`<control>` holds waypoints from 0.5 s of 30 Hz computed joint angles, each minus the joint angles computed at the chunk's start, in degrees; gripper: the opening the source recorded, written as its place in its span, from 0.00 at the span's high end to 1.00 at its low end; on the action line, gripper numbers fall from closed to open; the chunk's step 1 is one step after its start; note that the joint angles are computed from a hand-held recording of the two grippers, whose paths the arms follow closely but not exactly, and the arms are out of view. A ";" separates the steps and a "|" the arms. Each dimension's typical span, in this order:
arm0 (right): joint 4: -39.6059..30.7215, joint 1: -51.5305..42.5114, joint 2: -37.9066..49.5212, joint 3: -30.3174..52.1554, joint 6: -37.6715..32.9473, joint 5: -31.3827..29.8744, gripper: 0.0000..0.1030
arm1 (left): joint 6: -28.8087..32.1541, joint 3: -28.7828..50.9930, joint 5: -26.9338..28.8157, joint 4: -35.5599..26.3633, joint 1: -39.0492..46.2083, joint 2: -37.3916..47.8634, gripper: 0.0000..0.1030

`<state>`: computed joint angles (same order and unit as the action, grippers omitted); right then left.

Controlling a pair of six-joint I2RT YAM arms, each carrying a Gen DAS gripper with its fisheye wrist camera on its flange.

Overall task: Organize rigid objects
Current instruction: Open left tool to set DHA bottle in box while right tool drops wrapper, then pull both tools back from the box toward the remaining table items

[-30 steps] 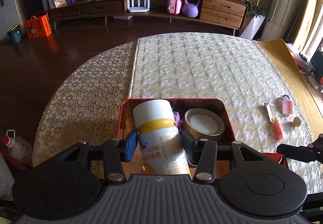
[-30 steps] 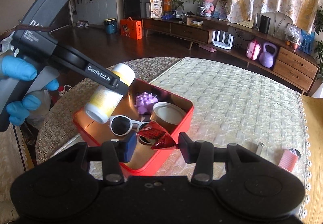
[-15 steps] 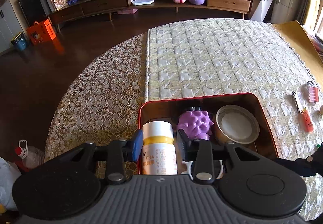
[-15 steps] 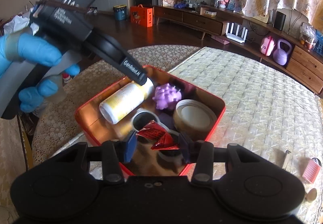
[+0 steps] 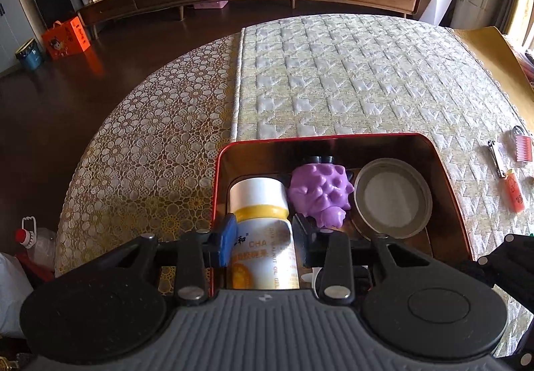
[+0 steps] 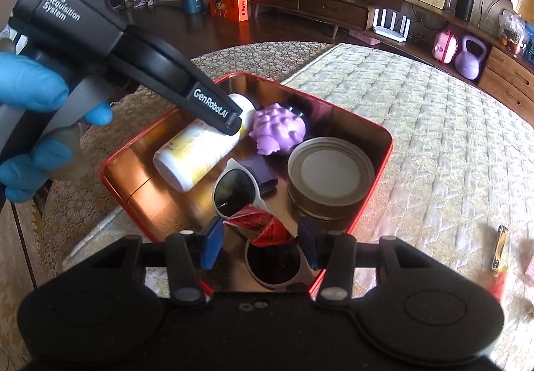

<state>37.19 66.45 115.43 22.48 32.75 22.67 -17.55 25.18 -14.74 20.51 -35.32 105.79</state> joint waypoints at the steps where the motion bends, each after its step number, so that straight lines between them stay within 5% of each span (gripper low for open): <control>1: 0.01 0.11 -0.23 -0.15 0.31 -0.09 0.51 | -0.22 -0.12 0.04 0.16 0.05 -0.01 0.65; 15: -1.40 3.60 -7.11 -3.99 5.05 3.56 0.42 | -2.74 -3.09 0.07 -0.45 -1.00 -4.84 0.64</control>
<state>35.79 70.06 108.32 18.49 37.80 26.24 -20.29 22.09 -14.67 20.07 -36.32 100.95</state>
